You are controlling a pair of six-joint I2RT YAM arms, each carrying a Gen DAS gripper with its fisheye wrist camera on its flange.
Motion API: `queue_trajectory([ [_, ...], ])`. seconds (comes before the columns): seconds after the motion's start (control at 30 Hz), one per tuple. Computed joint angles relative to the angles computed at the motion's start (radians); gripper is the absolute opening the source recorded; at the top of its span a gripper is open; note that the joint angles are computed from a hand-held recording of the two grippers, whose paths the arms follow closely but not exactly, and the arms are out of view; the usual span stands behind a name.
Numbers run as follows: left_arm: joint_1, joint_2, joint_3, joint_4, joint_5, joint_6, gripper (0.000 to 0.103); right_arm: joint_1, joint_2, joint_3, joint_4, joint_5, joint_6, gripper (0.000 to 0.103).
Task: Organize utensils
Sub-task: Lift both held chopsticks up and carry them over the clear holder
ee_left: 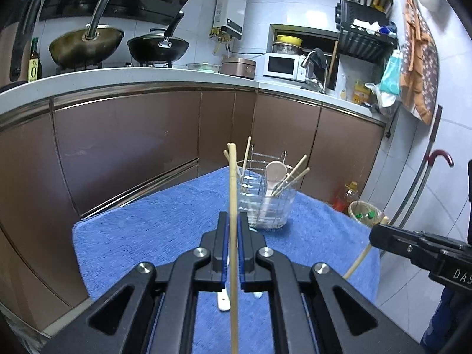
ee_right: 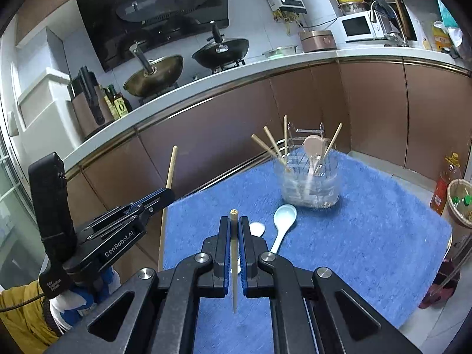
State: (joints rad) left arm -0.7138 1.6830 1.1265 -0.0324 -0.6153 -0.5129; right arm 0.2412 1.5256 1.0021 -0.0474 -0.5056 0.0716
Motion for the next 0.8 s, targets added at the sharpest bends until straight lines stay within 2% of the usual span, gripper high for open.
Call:
queue_trajectory([
  [0.2, 0.060, 0.070, 0.144, -0.026, 0.087, -0.006, 0.005, -0.061, 0.063, 0.113, 0.006, -0.038, -0.003, 0.006],
  [0.4, 0.130, 0.153, 0.344, -0.039, 0.146, -0.009, 0.005, -0.105, 0.137, 0.249, 0.041, -0.073, 0.028, 0.006],
  [0.53, 0.172, 0.243, 0.524, -0.053, 0.153, 0.014, 0.005, -0.114, 0.201, 0.360, 0.067, -0.062, 0.045, 0.006],
  [0.8, 0.231, 0.523, 0.954, -0.099, 0.153, 0.056, 0.005, -0.108, 0.400, 0.605, 0.117, -0.006, 0.074, 0.006],
])
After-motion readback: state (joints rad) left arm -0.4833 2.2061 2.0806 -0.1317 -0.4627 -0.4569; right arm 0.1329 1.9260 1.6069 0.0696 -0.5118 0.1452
